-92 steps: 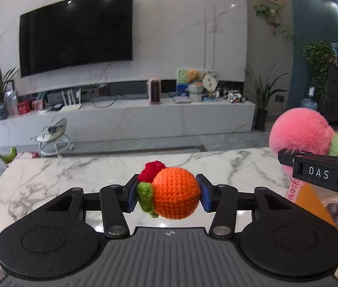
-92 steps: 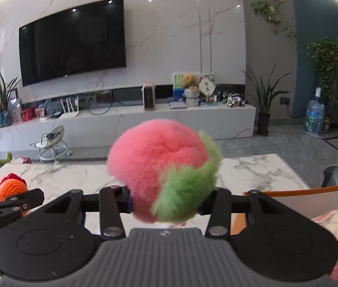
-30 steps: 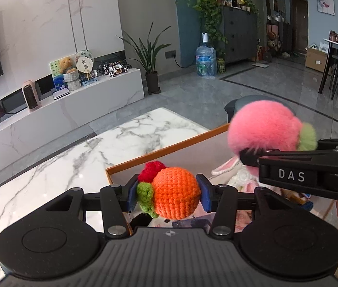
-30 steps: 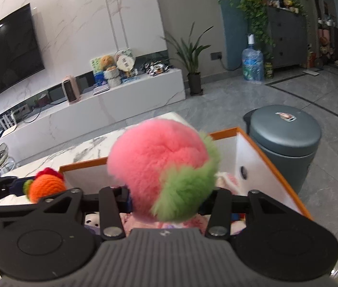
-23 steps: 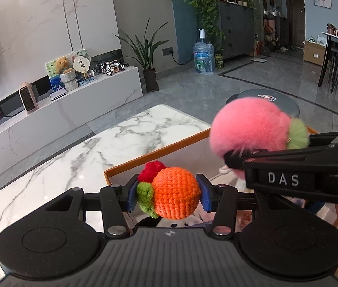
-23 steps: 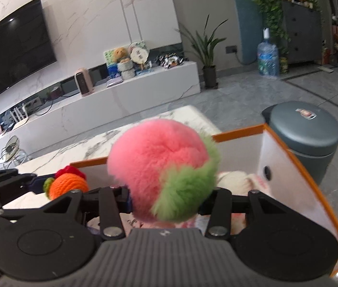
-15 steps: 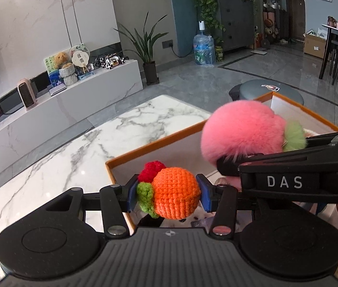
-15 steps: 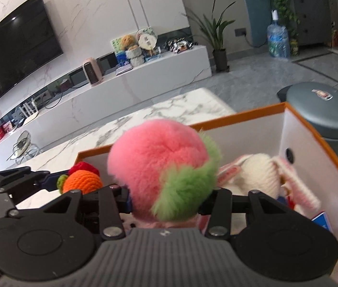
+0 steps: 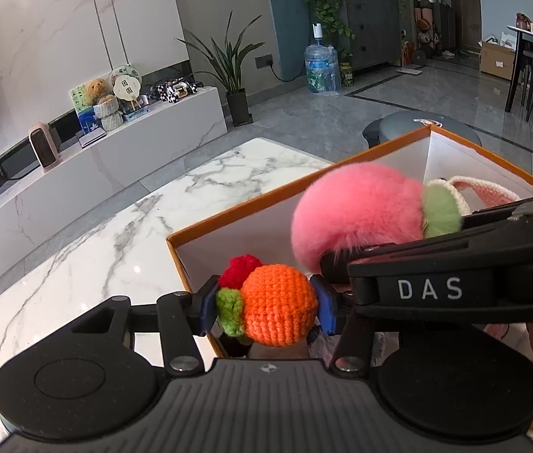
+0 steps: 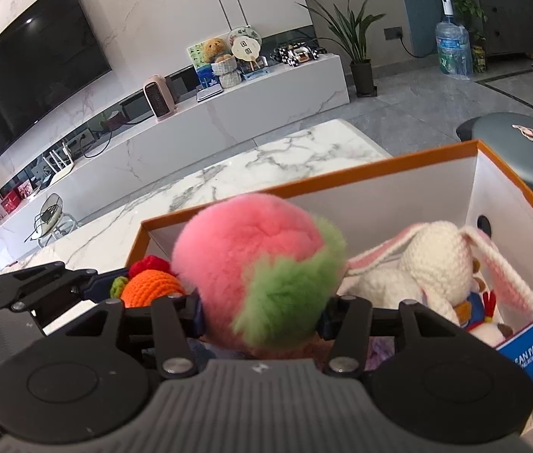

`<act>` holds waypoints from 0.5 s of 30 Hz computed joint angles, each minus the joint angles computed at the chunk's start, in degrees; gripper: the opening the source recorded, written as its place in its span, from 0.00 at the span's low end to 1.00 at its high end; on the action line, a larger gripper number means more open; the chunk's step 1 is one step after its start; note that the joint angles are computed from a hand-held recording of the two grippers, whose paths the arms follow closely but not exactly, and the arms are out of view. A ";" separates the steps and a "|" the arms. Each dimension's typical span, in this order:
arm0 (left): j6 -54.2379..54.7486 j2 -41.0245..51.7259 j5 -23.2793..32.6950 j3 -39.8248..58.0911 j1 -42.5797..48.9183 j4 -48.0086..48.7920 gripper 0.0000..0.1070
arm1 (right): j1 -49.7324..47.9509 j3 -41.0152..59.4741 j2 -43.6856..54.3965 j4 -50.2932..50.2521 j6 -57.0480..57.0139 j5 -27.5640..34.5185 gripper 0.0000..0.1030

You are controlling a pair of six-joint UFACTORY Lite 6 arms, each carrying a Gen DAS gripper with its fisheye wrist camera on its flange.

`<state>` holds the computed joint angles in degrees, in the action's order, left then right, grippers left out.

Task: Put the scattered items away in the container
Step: 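Open left gripper dropping the fruit while right releases the pompom into the box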

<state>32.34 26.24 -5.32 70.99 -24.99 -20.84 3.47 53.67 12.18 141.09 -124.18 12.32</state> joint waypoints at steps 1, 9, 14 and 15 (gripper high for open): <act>4.38 0.18 -0.36 0.01 -0.30 -4.26 0.55 | -0.09 -0.21 -0.02 -0.11 0.21 0.09 0.54; 15.57 0.08 -0.56 0.45 -0.99 -15.81 0.65 | -0.35 -1.86 -1.01 4.26 -3.57 1.21 0.57; 22.47 -0.82 -1.20 -0.22 -1.72 -22.66 0.65 | -0.87 -2.69 -1.78 3.79 -2.71 1.73 0.57; 23.09 -1.08 -1.29 -0.42 -1.84 -23.25 0.65 | -0.96 -3.13 -2.15 3.94 -2.83 1.93 0.57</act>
<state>55.43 25.16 -6.62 70.56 -26.83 -44.10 2.51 50.55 10.03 145.03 -127.00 14.24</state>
